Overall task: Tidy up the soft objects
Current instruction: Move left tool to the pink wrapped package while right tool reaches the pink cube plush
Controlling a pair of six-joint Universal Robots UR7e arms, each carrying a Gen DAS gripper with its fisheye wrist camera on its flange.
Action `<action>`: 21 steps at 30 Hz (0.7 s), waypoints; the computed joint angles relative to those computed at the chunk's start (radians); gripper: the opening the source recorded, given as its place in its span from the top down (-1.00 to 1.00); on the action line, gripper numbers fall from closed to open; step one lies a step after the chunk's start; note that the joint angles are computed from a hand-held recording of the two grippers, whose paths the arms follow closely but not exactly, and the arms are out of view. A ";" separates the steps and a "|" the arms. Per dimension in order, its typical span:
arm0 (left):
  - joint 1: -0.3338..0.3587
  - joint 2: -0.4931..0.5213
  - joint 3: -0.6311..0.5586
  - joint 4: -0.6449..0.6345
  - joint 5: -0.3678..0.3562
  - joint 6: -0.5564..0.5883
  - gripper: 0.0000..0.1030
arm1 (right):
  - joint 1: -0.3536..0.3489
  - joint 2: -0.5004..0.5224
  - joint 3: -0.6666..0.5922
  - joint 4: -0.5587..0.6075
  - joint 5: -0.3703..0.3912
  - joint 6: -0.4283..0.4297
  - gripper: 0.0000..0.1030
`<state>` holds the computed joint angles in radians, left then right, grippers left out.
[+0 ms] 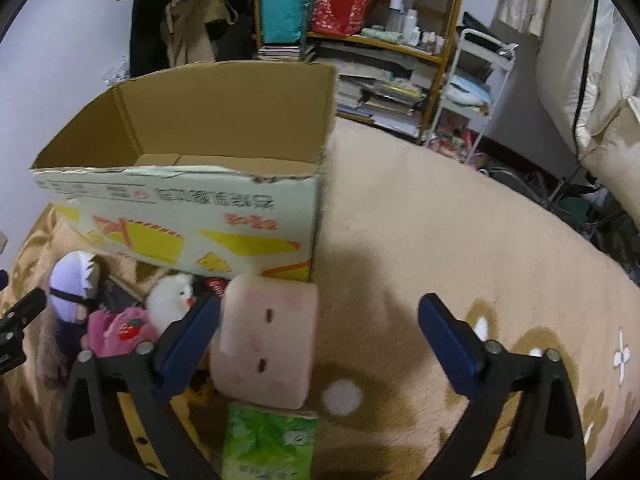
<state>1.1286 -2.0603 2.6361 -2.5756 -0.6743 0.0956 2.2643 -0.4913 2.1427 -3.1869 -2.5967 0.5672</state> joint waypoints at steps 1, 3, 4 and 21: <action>0.006 0.001 -0.004 0.010 -0.005 -0.006 -1.00 | -0.005 -0.002 0.002 -0.005 0.003 0.004 -0.95; 0.016 0.002 -0.008 0.024 -0.009 -0.022 -1.00 | -0.018 -0.006 0.012 -0.028 0.024 0.005 -0.93; 0.017 0.000 -0.009 0.037 -0.003 -0.032 -1.00 | -0.025 -0.009 0.020 -0.045 0.039 0.003 -0.88; 0.046 -0.023 -0.052 0.230 0.005 -0.203 -1.00 | -0.038 0.003 0.035 -0.115 0.091 -0.023 -0.50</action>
<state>1.1745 -2.0835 2.5837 -2.3452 -0.6689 -0.1078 2.2262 -0.4878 2.1780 -3.3016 -2.5053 0.5439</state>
